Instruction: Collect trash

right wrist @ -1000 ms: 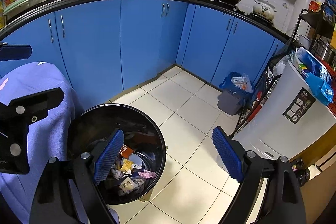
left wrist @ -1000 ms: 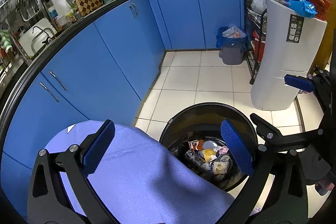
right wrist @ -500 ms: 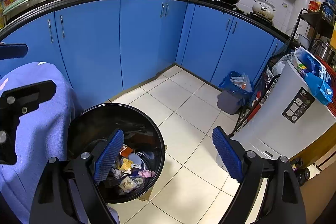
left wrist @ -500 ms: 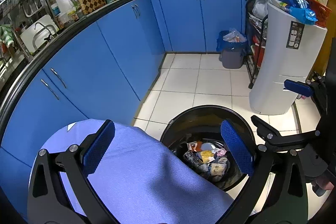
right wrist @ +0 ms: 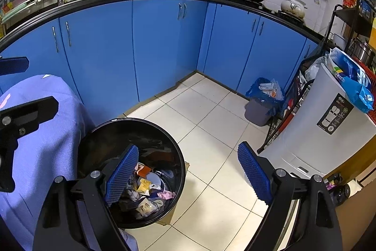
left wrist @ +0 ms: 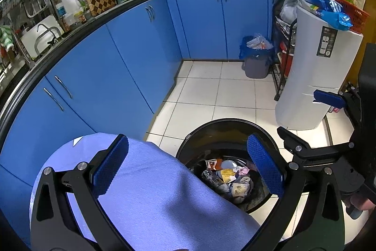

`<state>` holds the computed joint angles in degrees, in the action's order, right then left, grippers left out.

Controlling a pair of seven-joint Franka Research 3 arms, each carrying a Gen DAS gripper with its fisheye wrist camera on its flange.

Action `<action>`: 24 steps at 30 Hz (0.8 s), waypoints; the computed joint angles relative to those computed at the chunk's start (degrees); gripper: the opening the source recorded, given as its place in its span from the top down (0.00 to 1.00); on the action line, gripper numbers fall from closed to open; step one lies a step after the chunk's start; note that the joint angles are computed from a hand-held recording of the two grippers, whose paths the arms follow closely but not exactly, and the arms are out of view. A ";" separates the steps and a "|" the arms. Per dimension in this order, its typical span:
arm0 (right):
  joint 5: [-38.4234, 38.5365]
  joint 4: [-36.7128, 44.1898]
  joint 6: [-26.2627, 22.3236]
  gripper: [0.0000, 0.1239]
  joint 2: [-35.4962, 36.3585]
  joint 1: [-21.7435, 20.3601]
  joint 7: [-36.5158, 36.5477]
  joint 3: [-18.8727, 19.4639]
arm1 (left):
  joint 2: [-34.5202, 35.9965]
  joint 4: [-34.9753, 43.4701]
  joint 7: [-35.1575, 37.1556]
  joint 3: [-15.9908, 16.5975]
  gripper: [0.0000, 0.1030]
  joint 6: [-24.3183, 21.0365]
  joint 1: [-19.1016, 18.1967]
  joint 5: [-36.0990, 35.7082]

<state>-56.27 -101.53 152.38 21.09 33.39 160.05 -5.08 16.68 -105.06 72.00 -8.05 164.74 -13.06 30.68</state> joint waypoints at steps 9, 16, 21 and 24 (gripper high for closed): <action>-0.58 0.24 -0.22 0.32 0.06 0.39 0.61 -0.05 | -0.45 -0.51 0.59 -0.22 0.03 0.52 0.34 -0.74; -0.56 0.44 -0.38 0.32 0.15 0.35 0.50 0.02 | -0.60 -0.51 0.27 -0.07 0.03 0.64 0.13 -0.62; -0.30 0.47 -0.31 0.32 0.08 0.23 0.43 0.08 | -0.67 -0.53 0.71 -0.38 0.03 0.54 0.34 -1.00; -0.23 0.45 -0.34 0.32 0.08 0.24 0.20 0.08 | -0.67 -0.50 0.59 -0.24 0.03 0.47 0.17 -0.73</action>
